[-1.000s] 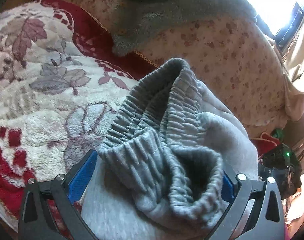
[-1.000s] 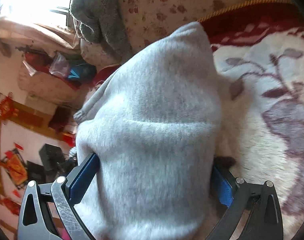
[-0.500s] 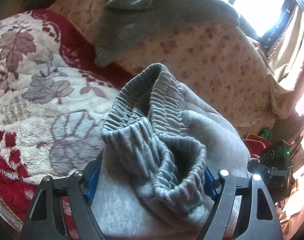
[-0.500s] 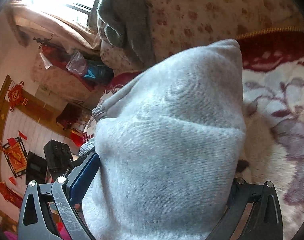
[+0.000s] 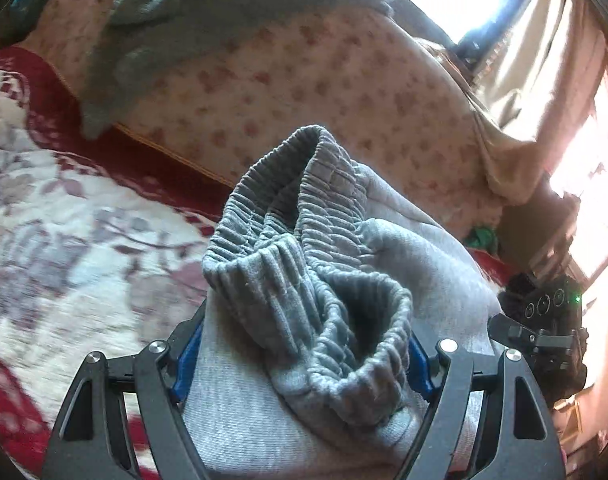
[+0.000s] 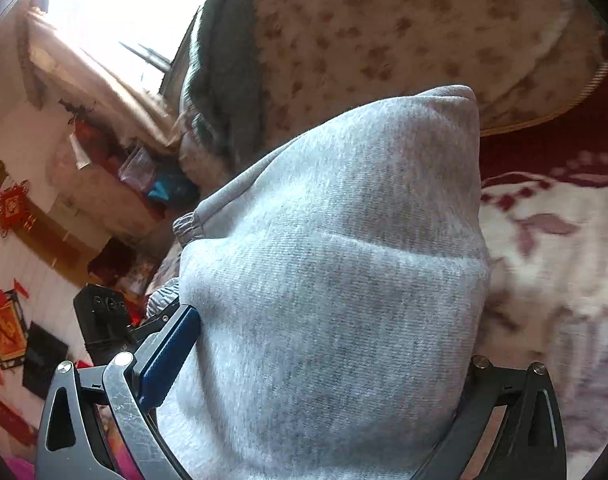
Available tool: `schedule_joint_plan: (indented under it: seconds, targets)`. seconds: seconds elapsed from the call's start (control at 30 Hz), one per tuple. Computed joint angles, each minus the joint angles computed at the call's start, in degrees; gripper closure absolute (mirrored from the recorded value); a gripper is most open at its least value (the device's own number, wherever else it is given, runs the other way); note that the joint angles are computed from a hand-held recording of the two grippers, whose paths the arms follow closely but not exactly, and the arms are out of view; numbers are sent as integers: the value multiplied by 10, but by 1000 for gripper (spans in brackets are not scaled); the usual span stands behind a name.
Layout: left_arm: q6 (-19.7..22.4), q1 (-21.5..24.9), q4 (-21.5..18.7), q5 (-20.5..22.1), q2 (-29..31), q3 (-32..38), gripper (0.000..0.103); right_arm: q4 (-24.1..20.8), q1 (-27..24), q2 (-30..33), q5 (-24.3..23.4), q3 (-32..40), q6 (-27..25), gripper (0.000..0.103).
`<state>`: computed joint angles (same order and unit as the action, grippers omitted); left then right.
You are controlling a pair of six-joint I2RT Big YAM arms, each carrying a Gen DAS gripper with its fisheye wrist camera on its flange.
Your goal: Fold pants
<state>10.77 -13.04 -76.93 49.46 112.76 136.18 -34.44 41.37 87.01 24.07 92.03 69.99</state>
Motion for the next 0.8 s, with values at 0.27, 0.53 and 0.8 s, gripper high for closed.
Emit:
schedule_joint_plan:
  seconds: [0.27, 0.53, 0.8]
  targets:
    - [51, -41, 36, -59, -52, -123, 24, -23, 14, -60, 34, -99, 72, 0]
    - [133, -20, 101, -84, -103, -210, 21, -136, 36, -30, 72, -65, 74, 0]
    - [136, -21, 132, -113, -144, -245, 20, -359, 86, -4, 152, 16, 134, 0]
